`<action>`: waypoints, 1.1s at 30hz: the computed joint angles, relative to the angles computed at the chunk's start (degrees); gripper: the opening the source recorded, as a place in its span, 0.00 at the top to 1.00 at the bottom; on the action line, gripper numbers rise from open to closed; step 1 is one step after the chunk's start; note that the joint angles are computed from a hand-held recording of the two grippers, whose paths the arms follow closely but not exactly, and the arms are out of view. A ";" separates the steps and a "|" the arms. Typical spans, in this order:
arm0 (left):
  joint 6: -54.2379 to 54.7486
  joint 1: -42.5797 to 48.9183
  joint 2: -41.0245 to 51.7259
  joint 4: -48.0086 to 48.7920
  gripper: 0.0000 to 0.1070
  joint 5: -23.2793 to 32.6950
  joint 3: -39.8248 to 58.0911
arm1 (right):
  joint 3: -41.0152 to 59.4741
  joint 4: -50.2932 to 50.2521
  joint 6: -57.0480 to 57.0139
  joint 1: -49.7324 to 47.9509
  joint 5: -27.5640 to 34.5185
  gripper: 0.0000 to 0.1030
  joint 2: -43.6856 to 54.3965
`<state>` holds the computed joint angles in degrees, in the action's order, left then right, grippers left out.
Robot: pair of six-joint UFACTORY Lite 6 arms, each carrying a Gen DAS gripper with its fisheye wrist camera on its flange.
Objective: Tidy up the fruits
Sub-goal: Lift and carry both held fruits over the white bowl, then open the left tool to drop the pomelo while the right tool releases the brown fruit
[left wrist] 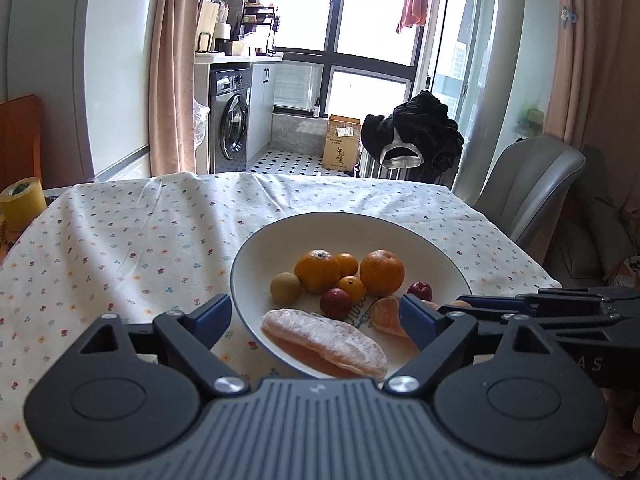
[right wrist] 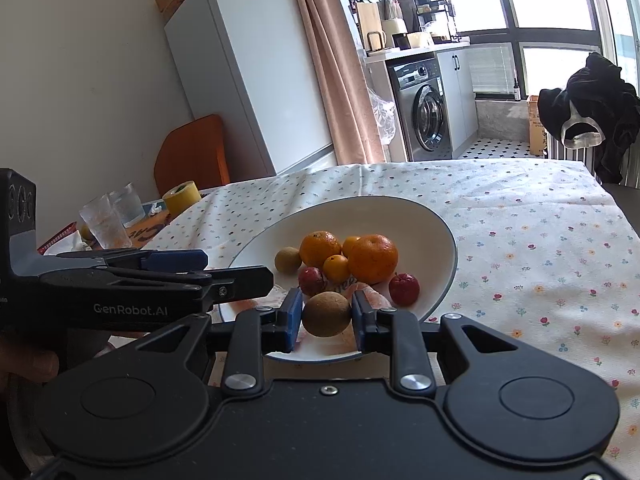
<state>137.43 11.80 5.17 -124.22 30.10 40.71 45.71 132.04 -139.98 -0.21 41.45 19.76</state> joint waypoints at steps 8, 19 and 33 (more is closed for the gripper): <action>-3.38 5.63 -3.26 4.46 0.16 0.82 -2.59 | 1.57 1.51 -0.17 2.95 -1.69 0.76 -0.04; -10.75 11.75 -8.77 11.42 0.15 0.08 -6.29 | 0.35 10.52 -6.71 7.37 -2.94 0.55 -3.12; -19.04 14.58 -19.21 19.40 0.13 0.23 -12.50 | -7.23 9.27 -4.74 6.67 -3.68 0.50 -11.67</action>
